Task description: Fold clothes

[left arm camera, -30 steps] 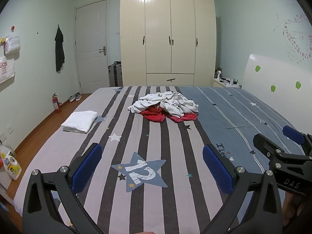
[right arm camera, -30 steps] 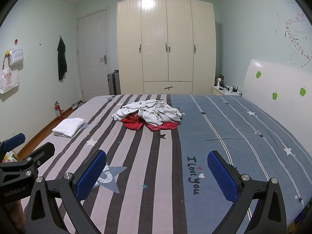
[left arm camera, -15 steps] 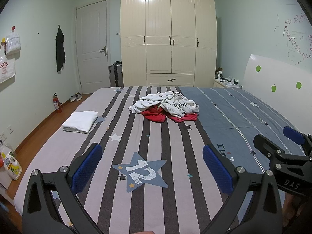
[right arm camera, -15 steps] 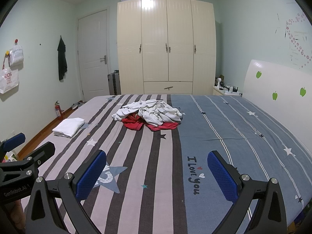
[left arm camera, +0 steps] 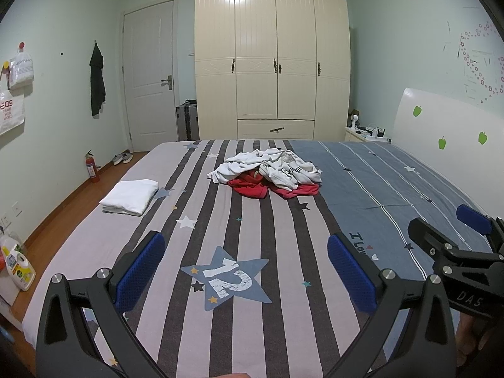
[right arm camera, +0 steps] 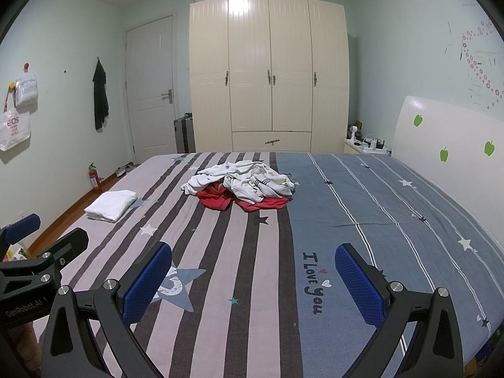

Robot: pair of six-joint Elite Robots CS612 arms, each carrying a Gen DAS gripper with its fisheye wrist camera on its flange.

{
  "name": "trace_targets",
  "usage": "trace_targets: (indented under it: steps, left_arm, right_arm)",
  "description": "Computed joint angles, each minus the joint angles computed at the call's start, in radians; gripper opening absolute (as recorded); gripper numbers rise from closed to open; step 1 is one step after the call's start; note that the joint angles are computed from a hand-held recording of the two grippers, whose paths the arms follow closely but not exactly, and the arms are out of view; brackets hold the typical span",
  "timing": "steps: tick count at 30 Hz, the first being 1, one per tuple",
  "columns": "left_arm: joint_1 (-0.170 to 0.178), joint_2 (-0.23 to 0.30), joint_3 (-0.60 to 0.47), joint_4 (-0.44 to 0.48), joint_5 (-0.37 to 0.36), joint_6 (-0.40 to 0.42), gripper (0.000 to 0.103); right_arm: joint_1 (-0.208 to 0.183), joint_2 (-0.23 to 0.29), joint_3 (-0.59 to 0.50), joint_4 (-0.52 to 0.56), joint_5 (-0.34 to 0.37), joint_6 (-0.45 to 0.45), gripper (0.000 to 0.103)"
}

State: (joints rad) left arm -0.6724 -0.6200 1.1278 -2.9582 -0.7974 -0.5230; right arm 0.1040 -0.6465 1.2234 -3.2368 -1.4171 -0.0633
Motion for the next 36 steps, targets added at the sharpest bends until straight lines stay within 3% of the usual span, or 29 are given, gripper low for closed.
trace_targets:
  steps: [29, 36]
  left_arm:
    - [0.0, 0.004, -0.001, 0.003, 0.005, 0.0, 0.102]
    - [0.007, 0.0, 0.009, -0.013, -0.041, -0.008, 0.102]
  right_arm:
    - [-0.001, 0.004, -0.001, -0.012, 0.005, -0.005, 0.103]
    - [-0.009, 0.005, 0.003, -0.021, 0.039, 0.007, 0.103]
